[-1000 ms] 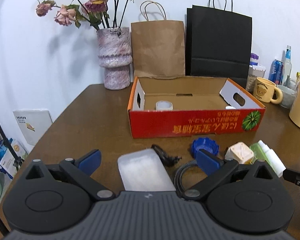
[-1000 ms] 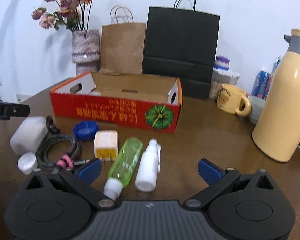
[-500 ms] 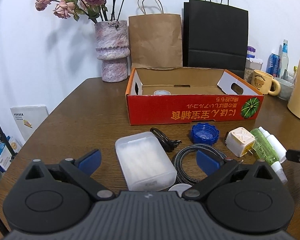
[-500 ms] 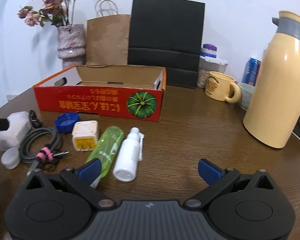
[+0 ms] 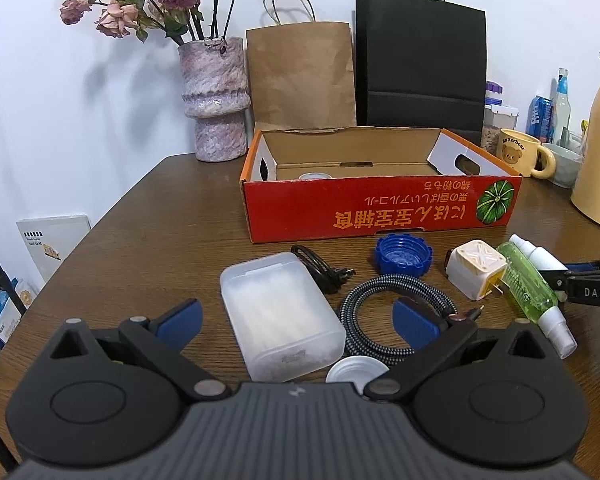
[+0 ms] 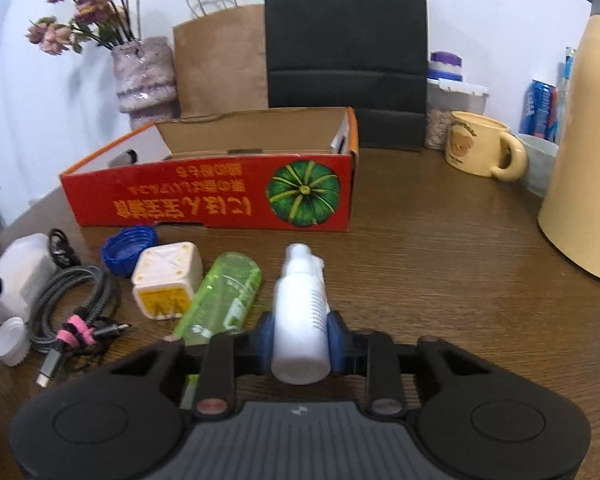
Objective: Organize rigid objects
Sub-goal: 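Grasp the white spray bottle with the right gripper, then grasp the white round lid with the left gripper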
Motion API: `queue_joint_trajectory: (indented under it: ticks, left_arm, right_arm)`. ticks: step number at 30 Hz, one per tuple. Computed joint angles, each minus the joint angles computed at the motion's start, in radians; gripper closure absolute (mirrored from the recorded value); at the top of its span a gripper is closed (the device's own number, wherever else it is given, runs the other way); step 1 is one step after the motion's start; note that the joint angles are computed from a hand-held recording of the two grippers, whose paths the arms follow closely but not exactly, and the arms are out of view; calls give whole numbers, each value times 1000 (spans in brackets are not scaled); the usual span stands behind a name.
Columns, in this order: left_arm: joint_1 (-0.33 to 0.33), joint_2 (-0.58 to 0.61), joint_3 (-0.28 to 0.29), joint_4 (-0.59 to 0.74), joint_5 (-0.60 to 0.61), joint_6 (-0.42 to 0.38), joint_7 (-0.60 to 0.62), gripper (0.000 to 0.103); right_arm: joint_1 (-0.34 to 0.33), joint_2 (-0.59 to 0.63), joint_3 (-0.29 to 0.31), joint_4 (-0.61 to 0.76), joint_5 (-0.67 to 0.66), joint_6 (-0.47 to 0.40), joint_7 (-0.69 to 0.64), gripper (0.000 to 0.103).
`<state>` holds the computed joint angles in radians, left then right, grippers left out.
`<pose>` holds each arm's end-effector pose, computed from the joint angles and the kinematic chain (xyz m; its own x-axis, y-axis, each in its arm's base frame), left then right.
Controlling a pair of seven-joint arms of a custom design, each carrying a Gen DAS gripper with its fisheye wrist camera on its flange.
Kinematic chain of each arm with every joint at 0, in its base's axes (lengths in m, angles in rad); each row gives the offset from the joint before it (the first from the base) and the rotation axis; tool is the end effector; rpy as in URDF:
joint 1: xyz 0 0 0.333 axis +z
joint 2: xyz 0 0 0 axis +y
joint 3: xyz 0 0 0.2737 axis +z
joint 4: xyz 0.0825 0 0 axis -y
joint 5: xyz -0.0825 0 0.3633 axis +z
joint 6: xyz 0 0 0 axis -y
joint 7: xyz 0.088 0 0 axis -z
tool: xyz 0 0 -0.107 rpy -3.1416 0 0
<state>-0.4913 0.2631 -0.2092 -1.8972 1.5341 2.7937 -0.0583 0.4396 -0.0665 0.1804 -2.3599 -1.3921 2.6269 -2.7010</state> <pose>0.4395 -0.4224 0.3770 -0.3434 -0.9373 -0.0597 -0.4968 0.2352 -0.8354 0.3903 0.3075 0.3453 -0.1666 -0.9792 -0.1162 -0.6164 0.1954 -0.7628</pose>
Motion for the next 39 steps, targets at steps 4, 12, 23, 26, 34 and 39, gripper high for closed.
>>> queue_joint_trajectory:
  ticks: [4,12,23,26,34,39]
  left_arm:
    - [-6,0,-1,1,7,-15,-10,0]
    - [-6,-19,-16,-20,-64,-22,51,0]
    - [-36,-23,-42,-50,-191,-82,169,0]
    - [-47,-7,-38,-44,-219,-111,167,0]
    - [-75,17,-23,-27,-191,-157,98,5]
    - [-77,21,-22,-26,-164,-150,64,18]
  right_arm:
    - [25,-11,26,-3,-37,-91,32,77]
    - [67,-104,74,-72,-92,-216,138,77]
    - [99,-175,119,-133,-130,-255,211,77]
    - [105,-188,126,-145,-141,-257,225,76]
    - [117,-188,135,-147,-150,-253,222,76]
    - [123,-182,136,-143,-150,-255,217,76]
